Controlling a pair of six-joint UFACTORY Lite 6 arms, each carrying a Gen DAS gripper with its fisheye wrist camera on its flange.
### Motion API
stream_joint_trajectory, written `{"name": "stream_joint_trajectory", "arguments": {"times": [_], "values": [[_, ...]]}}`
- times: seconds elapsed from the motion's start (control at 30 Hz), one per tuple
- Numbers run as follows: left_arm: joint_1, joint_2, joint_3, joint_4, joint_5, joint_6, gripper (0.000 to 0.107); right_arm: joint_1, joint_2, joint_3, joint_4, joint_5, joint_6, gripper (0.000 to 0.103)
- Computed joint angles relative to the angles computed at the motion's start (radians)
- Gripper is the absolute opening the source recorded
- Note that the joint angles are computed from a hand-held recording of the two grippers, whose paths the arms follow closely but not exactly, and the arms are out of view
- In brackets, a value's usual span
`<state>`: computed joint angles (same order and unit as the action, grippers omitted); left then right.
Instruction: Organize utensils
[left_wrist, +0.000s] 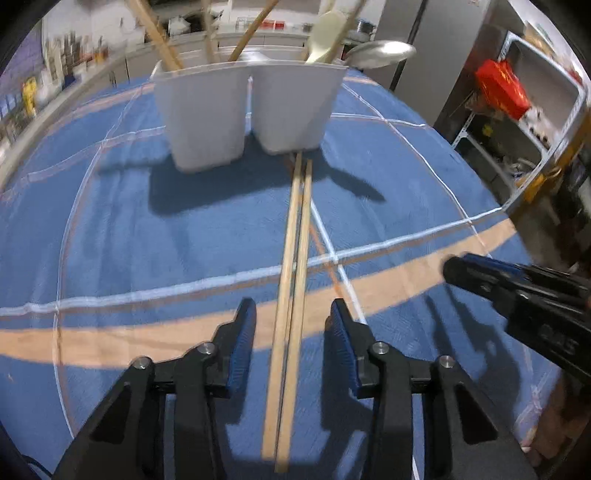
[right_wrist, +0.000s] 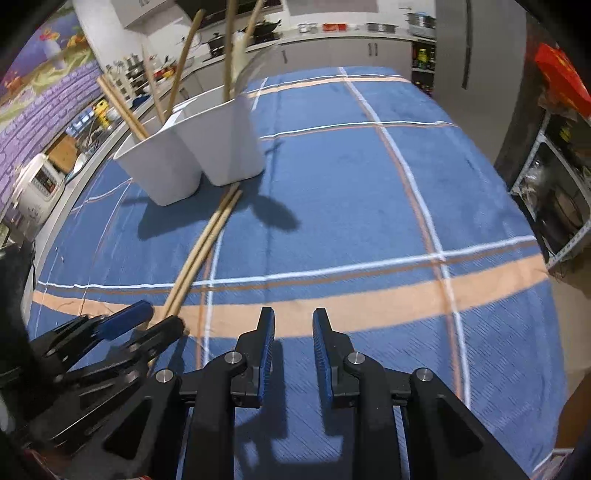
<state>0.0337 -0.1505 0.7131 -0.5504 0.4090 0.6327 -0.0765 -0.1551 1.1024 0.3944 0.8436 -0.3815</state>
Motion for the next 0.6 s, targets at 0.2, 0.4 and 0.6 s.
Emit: {"name": "stream_joint_trajectory", "arguments": {"times": [0.2, 0.4, 0.6], "values": [[0.071, -0.026, -0.015, -0.155, 0.187, 0.051, 0.011, -0.112, -0.061, -0.043, 0.054, 0.042, -0.075, 0.023], [0.322, -0.281, -0.190, -0.170, 0.453, 0.098, 0.012, -0.141, -0.132, -0.116, 0.168, 0.107, -0.195, 0.031], [0.595, -0.417, -0.194, -0.056, 0.509, 0.136, 0.019, 0.042, -0.166, -0.185, 0.213, 0.088, -0.172, 0.031]]}}
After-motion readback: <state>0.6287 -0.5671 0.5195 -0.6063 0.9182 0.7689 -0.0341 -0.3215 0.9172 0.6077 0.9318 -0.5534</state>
